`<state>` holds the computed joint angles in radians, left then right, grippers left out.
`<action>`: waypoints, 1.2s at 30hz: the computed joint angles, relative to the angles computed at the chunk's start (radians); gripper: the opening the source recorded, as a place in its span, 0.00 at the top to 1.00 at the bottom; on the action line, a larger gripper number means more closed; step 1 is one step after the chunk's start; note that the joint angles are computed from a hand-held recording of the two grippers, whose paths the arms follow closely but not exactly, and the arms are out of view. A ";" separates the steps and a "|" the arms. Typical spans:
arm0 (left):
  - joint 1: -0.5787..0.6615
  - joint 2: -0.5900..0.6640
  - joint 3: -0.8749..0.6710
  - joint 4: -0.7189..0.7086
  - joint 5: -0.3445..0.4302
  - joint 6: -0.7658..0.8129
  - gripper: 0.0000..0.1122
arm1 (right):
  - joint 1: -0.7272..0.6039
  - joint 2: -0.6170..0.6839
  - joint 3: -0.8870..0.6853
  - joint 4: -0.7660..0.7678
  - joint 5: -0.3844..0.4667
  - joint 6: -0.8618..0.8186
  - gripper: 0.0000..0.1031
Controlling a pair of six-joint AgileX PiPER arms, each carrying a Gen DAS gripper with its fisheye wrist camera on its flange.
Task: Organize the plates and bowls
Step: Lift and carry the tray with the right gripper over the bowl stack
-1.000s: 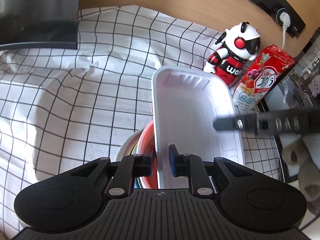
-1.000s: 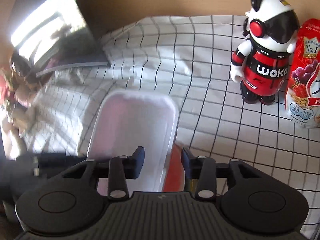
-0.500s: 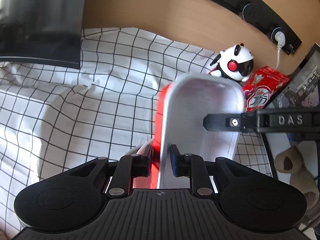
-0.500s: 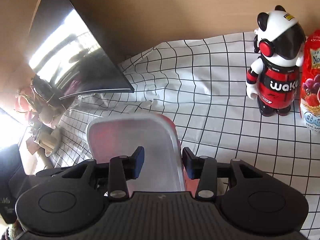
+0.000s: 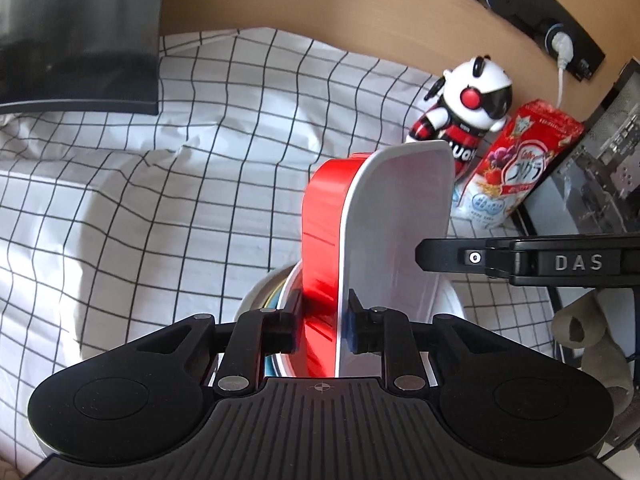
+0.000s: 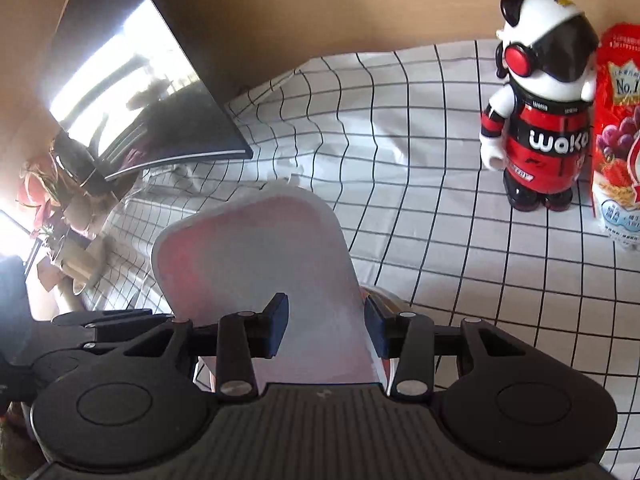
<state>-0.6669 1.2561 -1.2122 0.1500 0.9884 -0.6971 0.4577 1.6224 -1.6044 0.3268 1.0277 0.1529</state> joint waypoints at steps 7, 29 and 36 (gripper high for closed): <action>0.003 0.025 -0.079 0.064 0.035 0.014 0.81 | -0.024 -0.022 -0.041 0.057 0.026 -0.005 0.58; 0.180 -0.025 0.027 -0.189 -0.057 0.233 0.81 | -0.047 -0.064 0.076 0.015 -0.003 0.013 0.56; 0.216 -0.008 0.047 -0.236 -0.070 0.271 0.83 | 0.006 -0.086 0.147 -0.001 -0.035 0.015 0.55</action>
